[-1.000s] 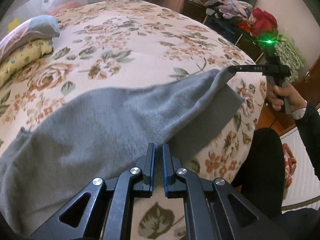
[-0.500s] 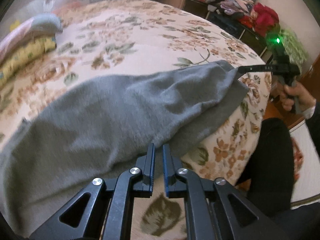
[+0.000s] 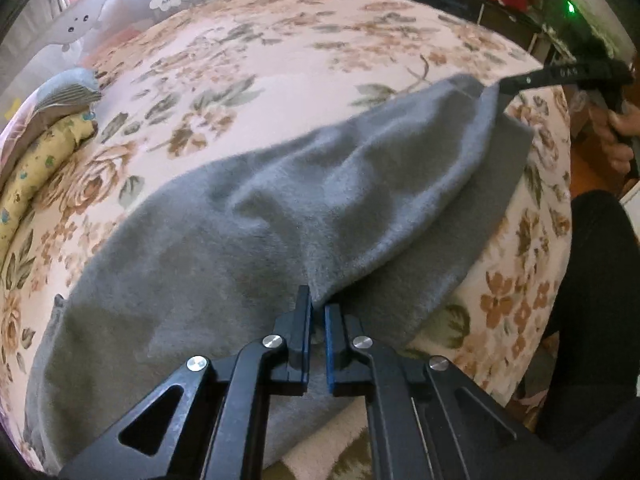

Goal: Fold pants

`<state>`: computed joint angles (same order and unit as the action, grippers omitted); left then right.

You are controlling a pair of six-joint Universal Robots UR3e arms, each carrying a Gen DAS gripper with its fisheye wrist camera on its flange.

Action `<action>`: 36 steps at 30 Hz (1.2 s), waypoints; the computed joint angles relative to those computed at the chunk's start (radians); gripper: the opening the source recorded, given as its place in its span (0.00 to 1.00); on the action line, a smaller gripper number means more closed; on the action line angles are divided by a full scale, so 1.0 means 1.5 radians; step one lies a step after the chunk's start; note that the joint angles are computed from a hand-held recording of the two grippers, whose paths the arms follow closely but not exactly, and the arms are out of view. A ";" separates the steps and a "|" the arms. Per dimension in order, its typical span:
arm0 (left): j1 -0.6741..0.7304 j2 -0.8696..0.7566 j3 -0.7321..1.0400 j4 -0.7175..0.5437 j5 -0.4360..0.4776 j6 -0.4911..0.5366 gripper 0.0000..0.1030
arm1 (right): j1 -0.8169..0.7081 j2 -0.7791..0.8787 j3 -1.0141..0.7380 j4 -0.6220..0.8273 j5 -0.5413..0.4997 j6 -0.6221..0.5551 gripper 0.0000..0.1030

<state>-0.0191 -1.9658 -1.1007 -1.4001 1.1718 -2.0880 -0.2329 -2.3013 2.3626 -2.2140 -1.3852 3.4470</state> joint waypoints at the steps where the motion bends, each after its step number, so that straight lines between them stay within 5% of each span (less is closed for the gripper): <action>1: 0.006 0.009 0.000 -0.008 -0.009 0.003 0.02 | 0.004 0.000 -0.006 0.001 -0.002 0.001 0.07; 6: 0.040 0.043 0.027 -0.104 -0.044 0.064 0.02 | 0.033 -0.006 -0.020 0.026 -0.026 0.007 0.07; 11: 0.020 0.077 -0.099 -0.021 0.006 0.074 0.04 | 0.055 0.020 -0.010 0.053 -0.034 0.029 0.10; 13: 0.017 0.076 -0.115 -0.001 0.017 0.059 0.08 | 0.084 0.057 -0.029 0.065 -0.061 0.053 0.21; 15: 0.028 0.078 -0.107 -0.012 0.008 0.048 0.11 | 0.104 0.082 -0.057 0.094 -0.079 0.086 0.61; 16: 0.036 0.081 -0.105 -0.018 0.001 0.050 0.13 | 0.115 0.084 -0.068 0.101 -0.085 0.103 0.66; 23: 0.130 0.104 -0.089 -0.054 -0.042 0.045 0.20 | 0.259 0.175 -0.141 -0.026 -0.139 0.194 0.67; 30: 0.242 0.093 -0.059 -0.085 -0.062 0.024 0.20 | 0.423 0.481 -0.359 -0.155 -0.150 0.207 0.67; 36: 0.336 0.061 -0.020 -0.090 -0.073 -0.012 0.20 | 0.509 0.717 -0.611 -0.163 -0.140 0.171 0.67</action>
